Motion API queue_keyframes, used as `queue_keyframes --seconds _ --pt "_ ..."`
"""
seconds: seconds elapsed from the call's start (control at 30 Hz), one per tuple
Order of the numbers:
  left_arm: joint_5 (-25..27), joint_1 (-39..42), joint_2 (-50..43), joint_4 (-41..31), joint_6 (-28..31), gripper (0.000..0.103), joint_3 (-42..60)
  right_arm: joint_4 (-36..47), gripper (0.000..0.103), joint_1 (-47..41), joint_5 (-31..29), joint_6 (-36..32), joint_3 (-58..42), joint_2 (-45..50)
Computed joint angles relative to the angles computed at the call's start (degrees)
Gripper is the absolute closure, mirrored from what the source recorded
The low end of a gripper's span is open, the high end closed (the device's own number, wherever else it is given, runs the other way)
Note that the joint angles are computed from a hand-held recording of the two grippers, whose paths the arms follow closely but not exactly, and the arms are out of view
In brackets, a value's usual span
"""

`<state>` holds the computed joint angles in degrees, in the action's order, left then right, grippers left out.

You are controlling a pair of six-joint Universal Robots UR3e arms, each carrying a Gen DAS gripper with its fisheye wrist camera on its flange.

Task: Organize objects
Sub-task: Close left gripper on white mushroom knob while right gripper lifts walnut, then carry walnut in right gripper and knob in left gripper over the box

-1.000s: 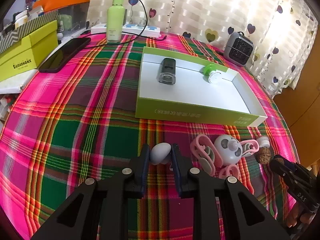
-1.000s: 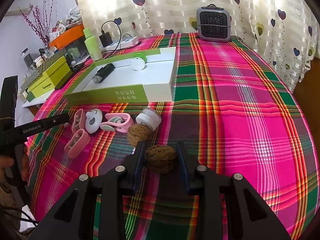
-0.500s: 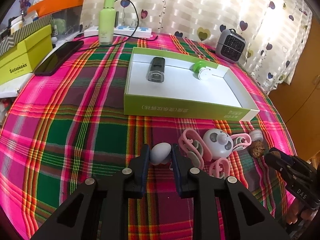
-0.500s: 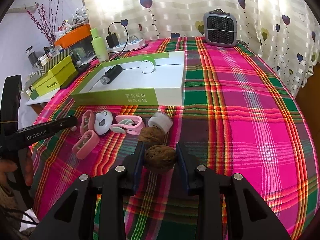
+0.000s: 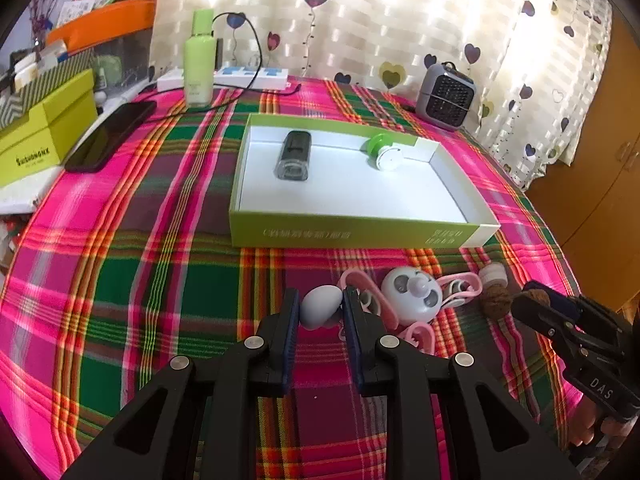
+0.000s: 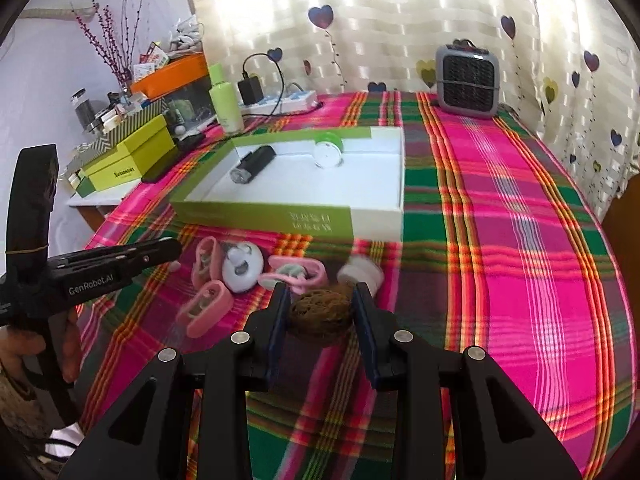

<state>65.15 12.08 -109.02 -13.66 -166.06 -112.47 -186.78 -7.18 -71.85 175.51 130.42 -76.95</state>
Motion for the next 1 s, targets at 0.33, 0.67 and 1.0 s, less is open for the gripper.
queue_keyframes --seconds 0.33,0.67,1.0 --pt "-1.8 -1.0 -1.5 -3.4 -0.4 0.083 6.2 2.3 0.070 2.1 -1.2 -0.3 -7.8 2.5" --pt "-2.2 -2.5 -6.9 -6.2 -1.2 0.083 15.6 5.3 0.070 3.4 -3.2 -0.9 -18.0 7.0" --pt "-0.9 -4.8 -14.4 -11.8 -1.8 0.083 30.1 10.7 0.070 3.9 -5.1 -1.3 -30.7 13.6"
